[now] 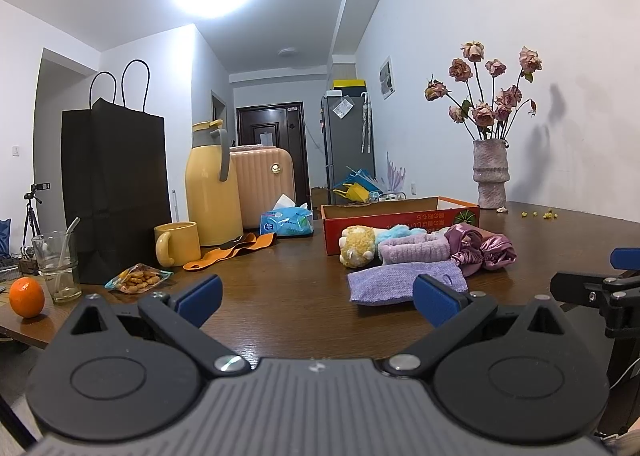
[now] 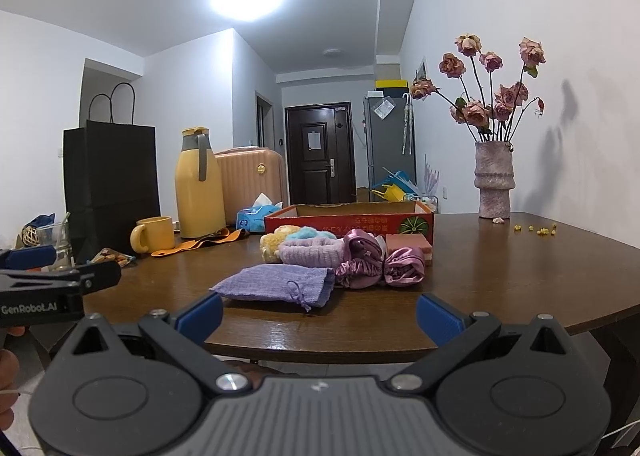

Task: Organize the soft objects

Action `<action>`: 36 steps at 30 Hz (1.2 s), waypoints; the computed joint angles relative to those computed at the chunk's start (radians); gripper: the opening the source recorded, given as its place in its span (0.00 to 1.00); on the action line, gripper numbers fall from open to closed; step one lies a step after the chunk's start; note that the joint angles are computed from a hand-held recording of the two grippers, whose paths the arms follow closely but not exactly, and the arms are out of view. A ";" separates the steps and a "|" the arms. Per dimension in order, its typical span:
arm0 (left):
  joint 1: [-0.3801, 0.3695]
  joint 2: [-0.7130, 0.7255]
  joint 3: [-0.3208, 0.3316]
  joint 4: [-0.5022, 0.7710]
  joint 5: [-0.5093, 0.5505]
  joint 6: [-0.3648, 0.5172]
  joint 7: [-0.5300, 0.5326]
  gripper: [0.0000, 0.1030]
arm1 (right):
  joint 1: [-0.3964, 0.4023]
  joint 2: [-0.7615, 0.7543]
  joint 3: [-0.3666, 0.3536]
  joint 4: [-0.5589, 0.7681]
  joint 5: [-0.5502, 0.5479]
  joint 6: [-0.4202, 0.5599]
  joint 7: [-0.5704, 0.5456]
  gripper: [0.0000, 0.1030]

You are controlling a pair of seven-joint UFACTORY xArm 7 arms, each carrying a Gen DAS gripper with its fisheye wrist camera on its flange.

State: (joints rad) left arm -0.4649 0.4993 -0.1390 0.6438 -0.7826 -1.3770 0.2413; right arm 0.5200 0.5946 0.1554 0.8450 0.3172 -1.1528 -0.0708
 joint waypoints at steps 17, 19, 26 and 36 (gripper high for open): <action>0.002 -0.005 0.000 -0.010 0.006 0.012 -0.007 1.00 | 0.001 0.001 0.000 0.002 0.001 0.002 -0.002 1.00; 0.000 -0.002 0.002 -0.008 0.012 0.010 -0.004 1.00 | 0.001 0.002 -0.001 0.003 -0.001 0.004 -0.003 1.00; 0.030 0.018 0.028 0.094 0.013 0.180 0.058 1.00 | -0.023 0.034 -0.005 0.059 -0.042 0.078 0.021 1.00; 0.230 -0.004 0.068 0.295 0.317 0.708 -0.154 0.87 | -0.183 0.148 0.033 0.395 -0.300 0.517 0.253 0.76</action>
